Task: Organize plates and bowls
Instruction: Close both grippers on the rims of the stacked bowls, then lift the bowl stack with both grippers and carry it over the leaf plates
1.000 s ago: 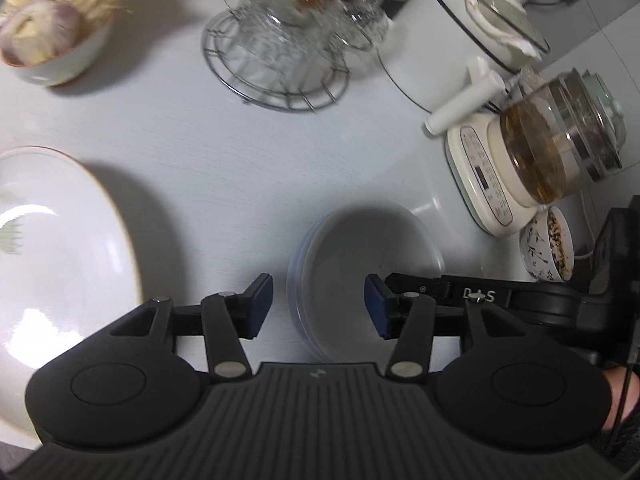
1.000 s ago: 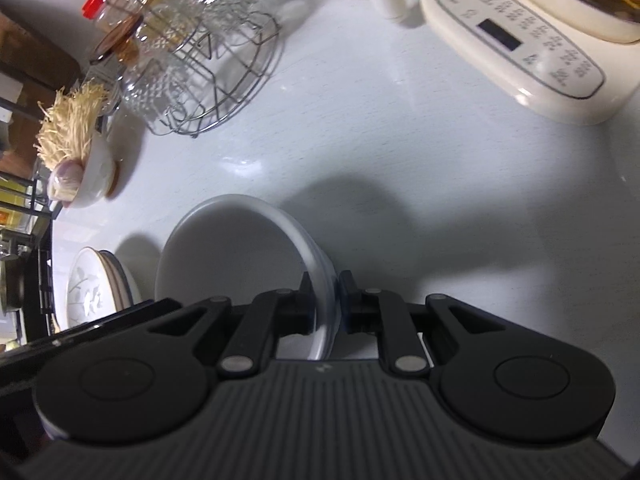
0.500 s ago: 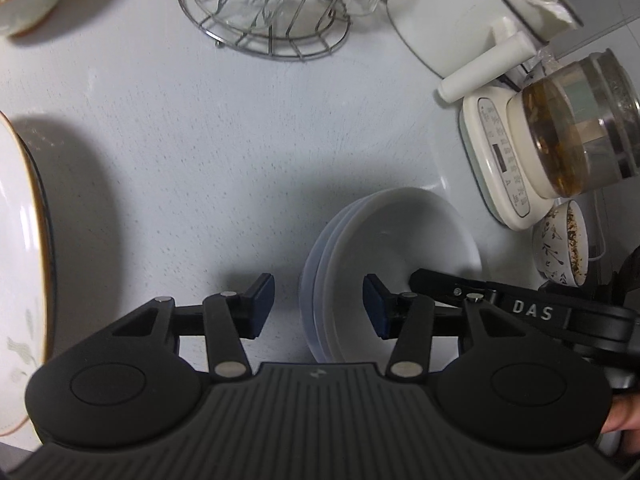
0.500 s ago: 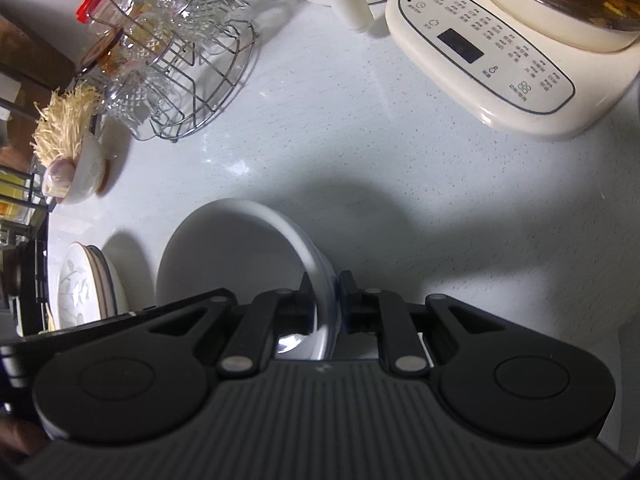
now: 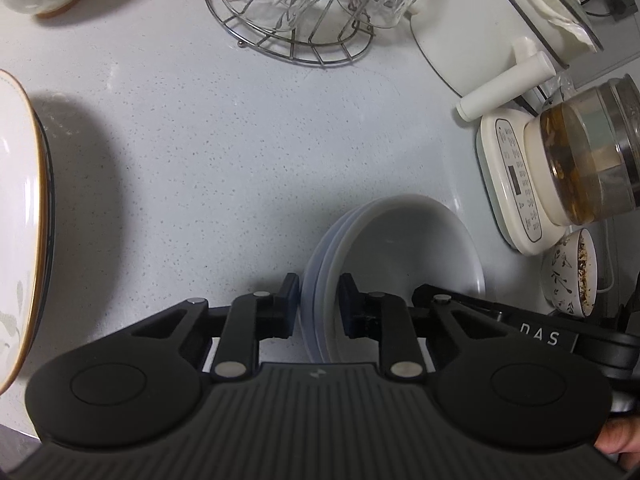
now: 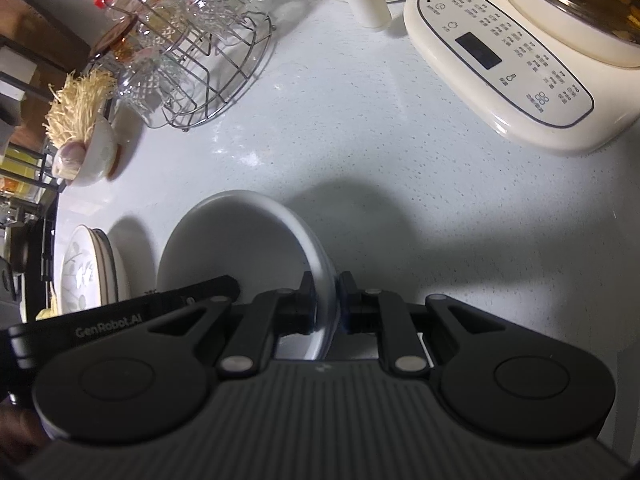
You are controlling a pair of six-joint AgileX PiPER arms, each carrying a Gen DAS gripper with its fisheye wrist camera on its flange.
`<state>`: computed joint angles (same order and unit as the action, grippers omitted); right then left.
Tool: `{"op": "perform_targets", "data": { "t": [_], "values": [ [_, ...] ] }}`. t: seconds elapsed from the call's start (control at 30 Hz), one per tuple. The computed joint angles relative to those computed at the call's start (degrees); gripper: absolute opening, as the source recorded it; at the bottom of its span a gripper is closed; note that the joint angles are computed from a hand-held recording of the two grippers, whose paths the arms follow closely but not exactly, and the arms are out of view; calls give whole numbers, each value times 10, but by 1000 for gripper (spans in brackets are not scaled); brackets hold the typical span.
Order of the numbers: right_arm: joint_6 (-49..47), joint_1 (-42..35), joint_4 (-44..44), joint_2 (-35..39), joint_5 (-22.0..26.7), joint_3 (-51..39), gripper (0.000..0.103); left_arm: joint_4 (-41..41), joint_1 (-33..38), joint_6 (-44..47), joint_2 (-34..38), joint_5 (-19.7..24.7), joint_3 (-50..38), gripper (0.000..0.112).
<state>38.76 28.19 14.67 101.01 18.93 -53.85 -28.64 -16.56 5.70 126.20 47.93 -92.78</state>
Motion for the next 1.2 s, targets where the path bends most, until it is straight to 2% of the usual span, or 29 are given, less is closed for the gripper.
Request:
{"op": "perform_targets", "data": {
  "t": [0.17, 0.27, 0.4, 0.5, 0.67, 0.87, 1.2],
  "values": [
    [14, 6, -9, 2, 5, -6, 15, 0, 6, -2, -10, -3, 12, 20],
    [49, 16, -42, 1, 3, -9, 15, -9, 12, 13, -19, -7, 26, 20],
    [112, 32, -97, -5, 9, -15, 15, -23, 26, 37, -25, 12, 28, 20],
    [189, 50, -157, -17, 31, -30, 15, -33, 39, 55, -34, 35, 19, 20],
    [247, 66, -210, -45, 78, -63, 15, -34, 51, 63, -61, 63, -7, 20],
    [270, 83, -249, -54, 136, -125, 15, -21, 65, 65, -85, 104, -44, 20],
    [315, 128, -313, -23, 194, -246, 16, -37, 131, 80, -138, 143, -51, 20]
  ]
}}
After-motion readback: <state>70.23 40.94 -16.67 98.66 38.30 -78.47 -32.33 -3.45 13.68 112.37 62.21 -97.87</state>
